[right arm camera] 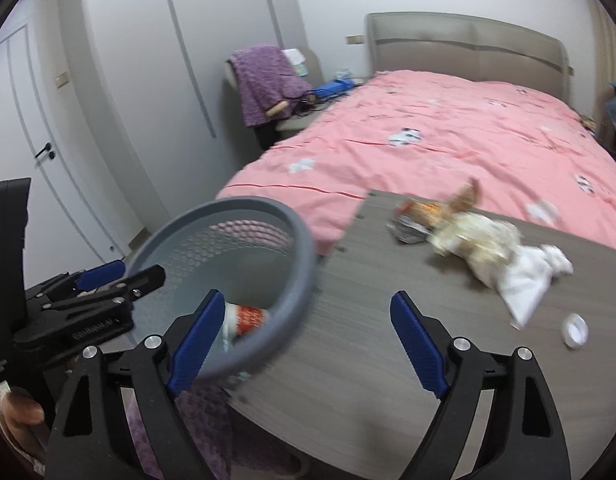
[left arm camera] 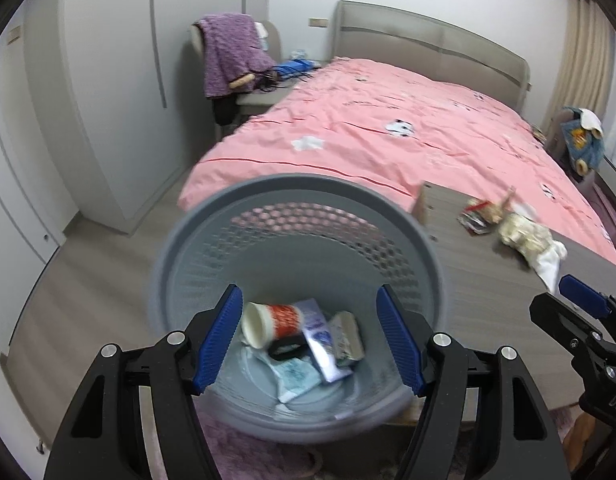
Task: Collect trash
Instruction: 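Move both tools back from the wastebasket toward the table, then grasp the white bottle cap with the right tool and lift it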
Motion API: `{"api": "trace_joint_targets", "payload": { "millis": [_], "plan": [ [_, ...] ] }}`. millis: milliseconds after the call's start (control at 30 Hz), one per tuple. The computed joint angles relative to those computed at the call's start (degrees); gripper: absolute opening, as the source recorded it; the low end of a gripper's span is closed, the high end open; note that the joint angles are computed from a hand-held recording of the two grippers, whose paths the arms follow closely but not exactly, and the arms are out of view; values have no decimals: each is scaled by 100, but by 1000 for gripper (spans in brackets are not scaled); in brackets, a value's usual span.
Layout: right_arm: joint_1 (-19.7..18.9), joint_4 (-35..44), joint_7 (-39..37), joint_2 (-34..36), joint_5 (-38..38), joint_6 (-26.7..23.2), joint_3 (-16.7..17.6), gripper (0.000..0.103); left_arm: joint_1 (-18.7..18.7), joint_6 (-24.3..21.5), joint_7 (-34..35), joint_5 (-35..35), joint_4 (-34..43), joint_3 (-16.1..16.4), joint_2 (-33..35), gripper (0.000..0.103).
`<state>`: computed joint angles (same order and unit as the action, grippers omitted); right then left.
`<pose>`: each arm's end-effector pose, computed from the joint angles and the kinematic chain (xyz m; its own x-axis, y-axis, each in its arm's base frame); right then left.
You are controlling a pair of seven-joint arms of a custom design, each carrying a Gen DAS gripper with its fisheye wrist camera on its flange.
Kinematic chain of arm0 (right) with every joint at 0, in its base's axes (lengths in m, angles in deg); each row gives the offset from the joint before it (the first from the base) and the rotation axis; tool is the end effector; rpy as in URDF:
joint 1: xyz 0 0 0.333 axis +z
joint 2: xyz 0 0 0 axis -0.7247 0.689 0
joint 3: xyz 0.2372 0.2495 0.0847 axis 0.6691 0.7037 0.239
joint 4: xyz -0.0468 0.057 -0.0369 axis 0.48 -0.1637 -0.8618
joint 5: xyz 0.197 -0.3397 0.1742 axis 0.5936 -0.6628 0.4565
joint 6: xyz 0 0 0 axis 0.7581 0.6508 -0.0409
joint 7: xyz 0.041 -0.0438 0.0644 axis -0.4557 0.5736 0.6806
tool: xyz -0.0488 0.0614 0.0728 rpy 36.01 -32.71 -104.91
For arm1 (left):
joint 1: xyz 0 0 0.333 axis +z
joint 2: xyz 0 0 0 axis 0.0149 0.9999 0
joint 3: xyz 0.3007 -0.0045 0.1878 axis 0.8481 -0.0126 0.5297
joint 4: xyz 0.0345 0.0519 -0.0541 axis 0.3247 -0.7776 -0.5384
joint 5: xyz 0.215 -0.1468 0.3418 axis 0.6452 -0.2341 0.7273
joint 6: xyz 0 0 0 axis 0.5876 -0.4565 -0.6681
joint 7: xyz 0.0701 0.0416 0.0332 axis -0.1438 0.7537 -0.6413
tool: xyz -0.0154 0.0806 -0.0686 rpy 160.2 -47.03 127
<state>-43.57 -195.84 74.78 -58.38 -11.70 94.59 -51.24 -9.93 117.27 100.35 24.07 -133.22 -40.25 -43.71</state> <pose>0.6879 0.1112 0.4136 0.3972 -0.8934 -0.2098 -0.6706 -0.1265 -0.7309 0.6564 -0.1699 0.4154 0.2322 -0.9719 0.0378 -0.7176 -0.1975 -0.6679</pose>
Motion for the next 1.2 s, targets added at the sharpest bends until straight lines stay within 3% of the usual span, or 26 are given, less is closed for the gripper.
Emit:
{"api": "trace_joint_targets", "payload": {
  "millis": [333,667,967,1200],
  "plan": [
    [-447,-572,10,-222,440,385,-331,86,-394,-29,372,-148,437,-111,336,68],
    [-877,-315,231,97,240,664,-425,86,-853,-415,467,-188,1224,-53,876,68],
    [-909,281,1396,768,-1222,662,-539,85,-1002,-710,1302,-863,2136,-93,1584,68],
    [-504,703,2775,1152,-2705,336,-1111,68,-1134,-869,1807,-1354,2881,-26,2129,68]
  ]
}}
